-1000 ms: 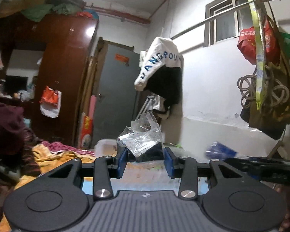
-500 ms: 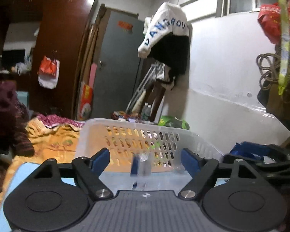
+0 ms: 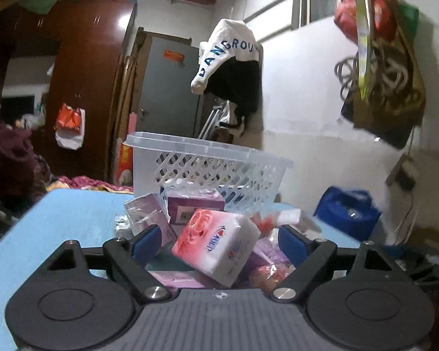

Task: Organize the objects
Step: 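Grasp the pink-and-white tissue pack with the left tool while the right grasps a white box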

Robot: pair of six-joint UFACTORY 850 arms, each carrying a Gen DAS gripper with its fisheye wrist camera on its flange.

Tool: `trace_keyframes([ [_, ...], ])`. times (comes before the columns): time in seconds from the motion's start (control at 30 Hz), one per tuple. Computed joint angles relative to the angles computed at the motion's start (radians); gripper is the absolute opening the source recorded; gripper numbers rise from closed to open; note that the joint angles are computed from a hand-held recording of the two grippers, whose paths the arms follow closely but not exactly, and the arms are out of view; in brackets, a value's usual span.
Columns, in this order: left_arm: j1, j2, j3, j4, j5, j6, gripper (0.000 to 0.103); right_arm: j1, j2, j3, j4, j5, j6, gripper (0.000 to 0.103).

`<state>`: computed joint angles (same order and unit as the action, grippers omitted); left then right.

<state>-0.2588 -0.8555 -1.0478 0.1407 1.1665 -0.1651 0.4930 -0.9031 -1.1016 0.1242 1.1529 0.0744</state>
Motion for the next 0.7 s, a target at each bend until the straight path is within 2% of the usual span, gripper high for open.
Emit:
trace_keyframes([
  [0.1,-0.01,-0.017,-0.031,-0.019,-0.034,0.008,0.089,-0.009,-0.004,-0.012,-0.02,0.002,0.041,0.101],
  [0.13,-0.007,-0.025,-0.033,-0.017,-0.036,0.003,0.087,-0.013,-0.004,-0.017,-0.032,-0.007,0.053,0.097],
  [0.17,-0.005,-0.031,-0.037,-0.016,-0.04,-0.004,0.082,-0.016,-0.006,-0.026,-0.031,-0.018,0.056,0.094],
  [0.2,-0.003,-0.035,-0.043,-0.016,-0.046,-0.009,0.072,-0.017,-0.01,-0.033,-0.029,-0.027,0.057,0.094],
  [0.3,0.005,-0.041,-0.05,-0.003,-0.045,-0.021,0.062,-0.029,-0.013,-0.043,-0.046,-0.032,0.083,0.093],
  [0.33,0.007,-0.041,-0.052,0.002,-0.047,-0.022,0.061,-0.032,-0.01,-0.051,-0.037,-0.044,0.086,0.094],
  [0.37,0.006,-0.042,-0.053,0.002,-0.049,-0.022,0.061,-0.039,-0.007,-0.063,-0.036,-0.07,0.096,0.095],
  [0.5,0.001,-0.04,-0.047,-0.018,-0.041,0.0,0.061,-0.075,-0.011,-0.167,-0.092,-0.283,0.208,0.1],
  [0.6,-0.003,-0.041,-0.047,-0.03,-0.037,0.011,0.061,-0.092,-0.031,-0.243,-0.142,-0.44,0.301,0.1],
  [0.7,-0.002,-0.043,-0.049,-0.028,-0.034,0.013,0.061,-0.099,-0.049,-0.256,-0.168,-0.449,0.349,0.098],
])
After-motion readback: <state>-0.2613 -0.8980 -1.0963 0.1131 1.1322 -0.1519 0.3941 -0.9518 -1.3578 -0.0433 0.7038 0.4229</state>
